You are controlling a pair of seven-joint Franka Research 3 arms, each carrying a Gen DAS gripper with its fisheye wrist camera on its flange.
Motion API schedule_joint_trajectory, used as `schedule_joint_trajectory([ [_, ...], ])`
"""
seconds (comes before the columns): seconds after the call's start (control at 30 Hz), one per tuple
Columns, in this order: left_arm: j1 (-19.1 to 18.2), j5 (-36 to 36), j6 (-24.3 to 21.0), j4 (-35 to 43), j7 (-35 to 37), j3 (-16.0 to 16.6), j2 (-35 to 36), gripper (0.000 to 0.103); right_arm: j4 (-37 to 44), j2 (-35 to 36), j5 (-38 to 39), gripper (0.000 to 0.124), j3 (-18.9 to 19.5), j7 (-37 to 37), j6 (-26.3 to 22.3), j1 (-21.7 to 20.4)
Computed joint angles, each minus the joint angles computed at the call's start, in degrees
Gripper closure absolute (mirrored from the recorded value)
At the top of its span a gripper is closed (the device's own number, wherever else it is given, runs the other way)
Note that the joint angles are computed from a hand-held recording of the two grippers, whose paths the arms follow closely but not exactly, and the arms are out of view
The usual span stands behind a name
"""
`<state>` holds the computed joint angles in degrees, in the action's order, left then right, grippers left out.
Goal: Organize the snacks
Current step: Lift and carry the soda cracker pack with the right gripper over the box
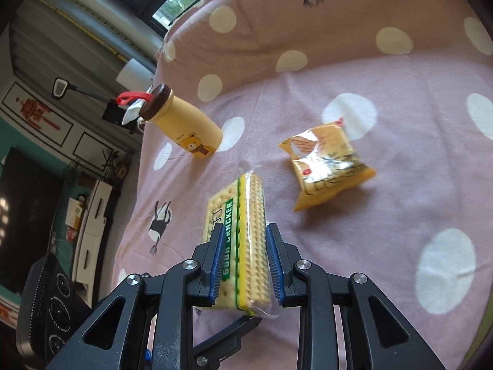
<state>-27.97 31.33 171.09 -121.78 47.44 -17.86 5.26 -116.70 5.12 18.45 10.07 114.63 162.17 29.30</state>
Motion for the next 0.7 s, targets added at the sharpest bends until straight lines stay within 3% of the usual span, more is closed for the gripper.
schedule_joint_trajectory([
  [0.07, 0.1, -3.2, 0.7, 0.3, 2.4, -1.3, 0.1, 0.059, -2.6, -2.8, -2.6, 0.095, -0.6, 2.8, 0.2, 0.2],
  [0.27, -3.2, 0.1, -0.9, 3.0, -0.8, -1.3, 1.2, 0.059, -10.6, -11.1, -4.5, 0.095, 0.1, 6.1, 1.0, -1.5],
  [0.4, -3.9, -3.6, -1.4, 5.9, 2.1, -3.0, 3.0, 0.059, -15.3, -16.1, -3.6, 0.095, 0.4, 6.9, 1.7, -2.6],
  [0.57, -8.5, 1.6, -4.3, 11.5, 0.2, -1.9, 5.6, 0.059, -22.1, -24.4, -3.3, 0.095, 1.3, 8.4, 2.9, -4.6],
  [0.7, -10.5, 0.3, -4.5, 15.8, 2.2, -3.3, 8.9, 0.059, -27.5, -32.6, -5.1, 0.095, 3.3, 11.8, 0.8, -8.1],
])
